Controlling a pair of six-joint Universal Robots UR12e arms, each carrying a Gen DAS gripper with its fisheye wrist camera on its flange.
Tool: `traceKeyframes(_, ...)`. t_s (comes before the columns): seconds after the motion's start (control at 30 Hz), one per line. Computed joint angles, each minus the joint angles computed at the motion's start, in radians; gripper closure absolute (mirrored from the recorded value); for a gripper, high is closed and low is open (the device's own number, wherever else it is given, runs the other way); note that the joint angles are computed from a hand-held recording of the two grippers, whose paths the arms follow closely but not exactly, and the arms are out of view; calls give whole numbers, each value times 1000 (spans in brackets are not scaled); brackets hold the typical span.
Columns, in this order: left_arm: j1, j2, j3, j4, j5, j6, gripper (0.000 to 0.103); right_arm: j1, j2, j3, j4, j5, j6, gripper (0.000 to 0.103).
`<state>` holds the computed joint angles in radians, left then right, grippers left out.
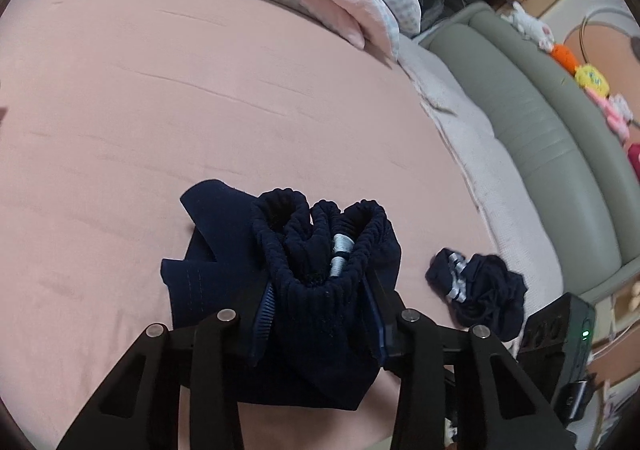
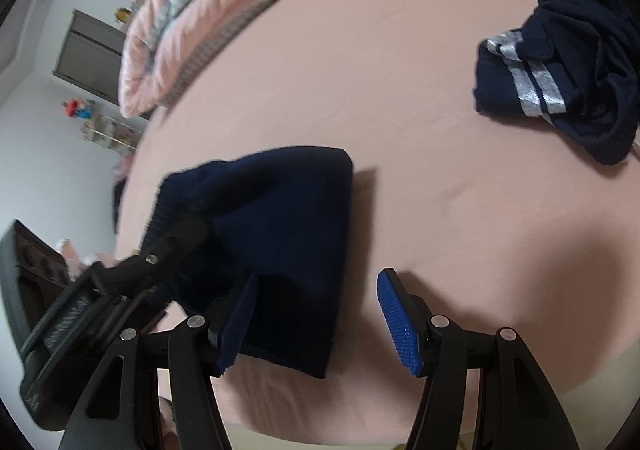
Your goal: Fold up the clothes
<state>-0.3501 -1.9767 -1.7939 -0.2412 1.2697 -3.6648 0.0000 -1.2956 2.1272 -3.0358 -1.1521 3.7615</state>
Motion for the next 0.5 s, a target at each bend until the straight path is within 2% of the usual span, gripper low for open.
traceKeyframes(0.13, 11, 11, -11, -6, -8, -4, 70, 6, 12, -15, -6, 20, -22, 42)
traceKeyframes(0.23, 21, 20, -30, 19, -26, -36, 71, 8, 32, -31, -19, 45, -10, 41)
traceKeyframes(0.37, 28, 40, -53, 34, -10, -41, 71, 2, 41, -27, -32, 83, -7, 40)
traceKeyframes(0.5, 46, 48, -70, 41, -39, -70, 71, -1, 47, -17, -67, 104, 2, 40)
